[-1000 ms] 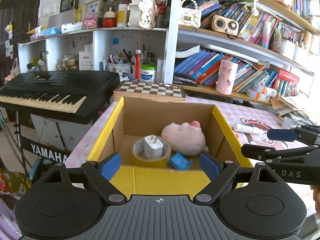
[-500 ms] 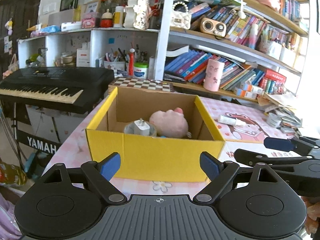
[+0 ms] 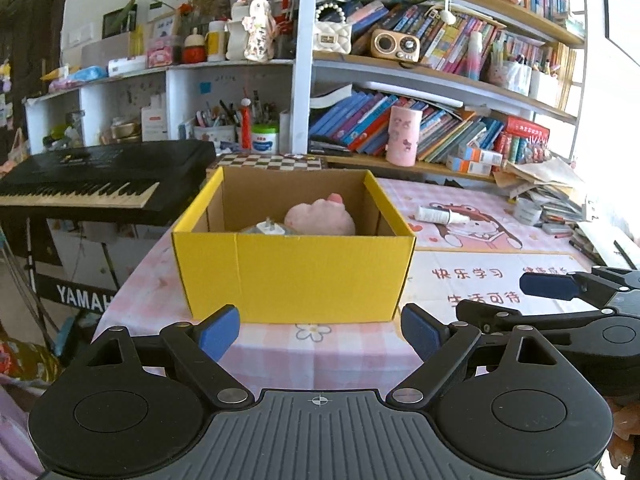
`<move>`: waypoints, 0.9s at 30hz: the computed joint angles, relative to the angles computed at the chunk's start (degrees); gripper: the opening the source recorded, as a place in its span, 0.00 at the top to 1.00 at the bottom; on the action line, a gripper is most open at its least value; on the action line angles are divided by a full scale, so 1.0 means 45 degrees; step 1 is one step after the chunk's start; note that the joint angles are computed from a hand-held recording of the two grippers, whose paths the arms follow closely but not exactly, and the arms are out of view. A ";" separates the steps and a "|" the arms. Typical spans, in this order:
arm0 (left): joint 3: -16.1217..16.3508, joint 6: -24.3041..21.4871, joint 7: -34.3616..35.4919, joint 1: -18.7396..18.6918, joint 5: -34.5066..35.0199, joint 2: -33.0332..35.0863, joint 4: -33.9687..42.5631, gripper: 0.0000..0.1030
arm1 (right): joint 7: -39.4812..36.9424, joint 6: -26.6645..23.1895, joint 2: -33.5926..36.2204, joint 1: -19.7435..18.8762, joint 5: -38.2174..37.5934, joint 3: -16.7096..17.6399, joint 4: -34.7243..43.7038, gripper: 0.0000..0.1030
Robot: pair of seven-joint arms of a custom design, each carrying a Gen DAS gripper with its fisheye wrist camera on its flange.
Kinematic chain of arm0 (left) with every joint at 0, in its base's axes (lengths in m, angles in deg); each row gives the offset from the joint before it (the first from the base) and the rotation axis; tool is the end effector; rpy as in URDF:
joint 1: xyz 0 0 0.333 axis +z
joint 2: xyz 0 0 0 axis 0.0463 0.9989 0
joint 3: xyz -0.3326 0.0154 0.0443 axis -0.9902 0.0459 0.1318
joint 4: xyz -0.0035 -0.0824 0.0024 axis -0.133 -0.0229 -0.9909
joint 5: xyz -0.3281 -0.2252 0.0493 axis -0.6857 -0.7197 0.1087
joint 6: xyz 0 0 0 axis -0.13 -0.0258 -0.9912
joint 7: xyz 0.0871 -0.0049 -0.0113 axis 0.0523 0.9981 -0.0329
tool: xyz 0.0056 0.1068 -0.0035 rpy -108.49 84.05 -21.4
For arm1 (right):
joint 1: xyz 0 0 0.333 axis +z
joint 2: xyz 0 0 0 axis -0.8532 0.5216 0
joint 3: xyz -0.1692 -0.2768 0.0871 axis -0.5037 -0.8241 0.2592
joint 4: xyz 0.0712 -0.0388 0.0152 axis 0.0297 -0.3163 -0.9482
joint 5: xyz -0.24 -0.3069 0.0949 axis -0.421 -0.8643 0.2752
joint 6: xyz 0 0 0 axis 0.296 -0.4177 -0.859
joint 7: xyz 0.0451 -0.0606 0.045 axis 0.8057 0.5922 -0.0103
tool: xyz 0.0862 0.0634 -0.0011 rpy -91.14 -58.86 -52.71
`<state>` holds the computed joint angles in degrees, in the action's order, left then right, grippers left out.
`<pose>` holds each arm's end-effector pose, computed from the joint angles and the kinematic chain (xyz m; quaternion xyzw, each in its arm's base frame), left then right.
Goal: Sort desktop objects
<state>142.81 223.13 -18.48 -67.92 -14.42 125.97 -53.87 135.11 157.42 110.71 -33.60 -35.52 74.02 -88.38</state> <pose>0.6467 -0.3167 0.3912 -0.6379 0.5929 -0.3606 0.3340 0.6900 0.3013 0.3884 -0.7352 0.4666 -0.2838 0.4015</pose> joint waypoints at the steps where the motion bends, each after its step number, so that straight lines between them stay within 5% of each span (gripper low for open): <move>1: 0.0058 0.0043 -0.0031 -0.0099 -0.0020 -0.0026 -0.0119 0.12 | -0.0002 0.0022 -0.0027 0.0018 0.0000 -0.0016 -0.0053 0.34; 5: 0.0132 0.0136 0.0034 -0.0293 -0.0154 -0.0078 -0.0317 0.10 | 0.0007 0.0221 -0.0261 0.0291 0.0035 -0.0321 -0.0508 0.33; 16: -0.1058 0.0282 0.0957 0.0463 -0.0138 -0.0576 -0.0159 0.10 | 0.0327 0.0393 -0.0806 0.1963 0.1141 -0.2212 -0.1737 0.32; 27: -0.3697 0.0636 0.2661 0.2601 0.0263 -0.1051 0.0771 0.10 | 0.1198 0.0127 -0.0789 0.4300 0.2259 -0.5048 -0.2384 0.29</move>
<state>126.18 225.99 -6.51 -56.22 -13.23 121.24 -50.40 140.50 157.99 107.16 -14.25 -25.36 51.30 -99.11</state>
